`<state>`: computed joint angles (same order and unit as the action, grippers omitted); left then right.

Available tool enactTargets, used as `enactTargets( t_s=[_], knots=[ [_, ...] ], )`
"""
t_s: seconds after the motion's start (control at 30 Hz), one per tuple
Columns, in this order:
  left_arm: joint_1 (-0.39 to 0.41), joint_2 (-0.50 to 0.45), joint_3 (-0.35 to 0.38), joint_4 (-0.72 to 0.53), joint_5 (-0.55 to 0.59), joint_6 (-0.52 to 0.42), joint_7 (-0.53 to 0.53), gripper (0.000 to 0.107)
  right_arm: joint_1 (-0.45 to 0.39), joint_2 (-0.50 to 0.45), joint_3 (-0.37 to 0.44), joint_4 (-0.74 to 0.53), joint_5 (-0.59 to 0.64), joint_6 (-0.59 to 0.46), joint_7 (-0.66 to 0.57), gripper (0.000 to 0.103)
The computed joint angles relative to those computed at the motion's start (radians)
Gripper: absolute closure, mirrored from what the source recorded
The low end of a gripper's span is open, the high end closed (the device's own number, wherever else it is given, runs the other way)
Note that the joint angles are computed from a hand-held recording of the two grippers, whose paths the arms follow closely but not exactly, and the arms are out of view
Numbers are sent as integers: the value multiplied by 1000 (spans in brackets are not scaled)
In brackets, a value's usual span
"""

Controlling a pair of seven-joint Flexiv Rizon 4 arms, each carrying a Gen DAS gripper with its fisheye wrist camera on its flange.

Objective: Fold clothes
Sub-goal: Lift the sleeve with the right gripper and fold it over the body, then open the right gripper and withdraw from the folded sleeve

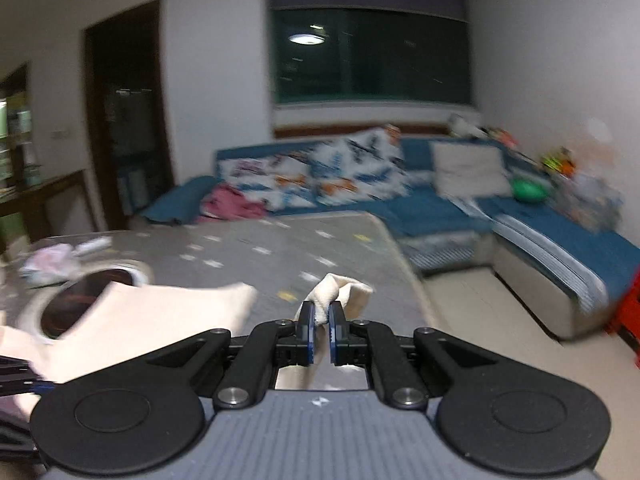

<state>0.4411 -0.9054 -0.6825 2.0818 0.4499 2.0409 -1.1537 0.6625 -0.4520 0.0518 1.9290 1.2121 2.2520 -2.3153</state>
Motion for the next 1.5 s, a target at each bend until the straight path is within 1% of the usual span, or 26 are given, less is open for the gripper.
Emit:
enactTargets(
  t_s=[0.1,0.2,0.3,0.33,0.4,0.47,0.5,0.63,0.73,0.8,0.83,0.87,0.97,1.03,1.07,1.2,1.33,1.4,1.47,1.5],
  knots=[
    [16,19,28,22,-15,43,-35,64,31,21,-2,-28,-23,-46,-55,97],
    [35,34,55,37,-11,77,-84,64,85,28,-41,-73,-15,-116,-125,97],
    [48,45,86,49,5,104,-134,64,175,20,-124,-129,6,-212,-195,97],
    [49,49,97,52,9,111,-150,64,203,15,-152,-140,6,-239,-202,97],
    [53,55,118,57,20,123,-180,64,294,0,-242,-167,14,-318,-219,97],
    [61,59,137,64,33,135,-209,64,366,-20,-313,-180,-12,-385,-196,97],
    [65,60,145,66,39,140,-223,64,390,-30,-335,-182,-32,-409,-177,97],
    [67,72,183,73,49,157,-275,64,457,-86,-391,-203,-135,-509,-84,97],
    [66,82,207,78,55,166,-311,64,454,-117,-368,-210,-194,-549,-49,97],
    [61,89,227,81,57,176,-329,63,439,-133,-340,-214,-225,-570,-32,97],
    [57,92,235,81,59,179,-338,62,406,-141,-296,-223,-229,-584,-42,96],
    [54,95,242,81,61,179,-345,62,392,-150,-275,-228,-239,-592,-37,94],
    [44,104,260,79,64,179,-364,62,366,-160,-232,-218,-267,-588,-15,89],
    [37,108,269,76,68,180,-372,62,335,-149,-190,-195,-273,-572,-10,88],
    [33,111,273,75,70,182,-375,62,330,-142,-182,-178,-278,-561,1,88],
    [13,120,286,68,74,202,-391,62,338,-107,-208,-82,-291,-526,95,88],
    [-31,135,321,53,76,260,-403,62,413,-94,-330,33,-305,-505,249,88],
    [-16,138,301,38,110,252,-435,62,429,-98,-358,71,-311,-498,306,88],
    [4,136,272,19,153,220,-460,62,427,-102,-368,102,-318,-497,352,88],
    [6,134,264,12,167,200,-463,62,417,-98,-358,115,-327,-494,360,88]
  ],
)
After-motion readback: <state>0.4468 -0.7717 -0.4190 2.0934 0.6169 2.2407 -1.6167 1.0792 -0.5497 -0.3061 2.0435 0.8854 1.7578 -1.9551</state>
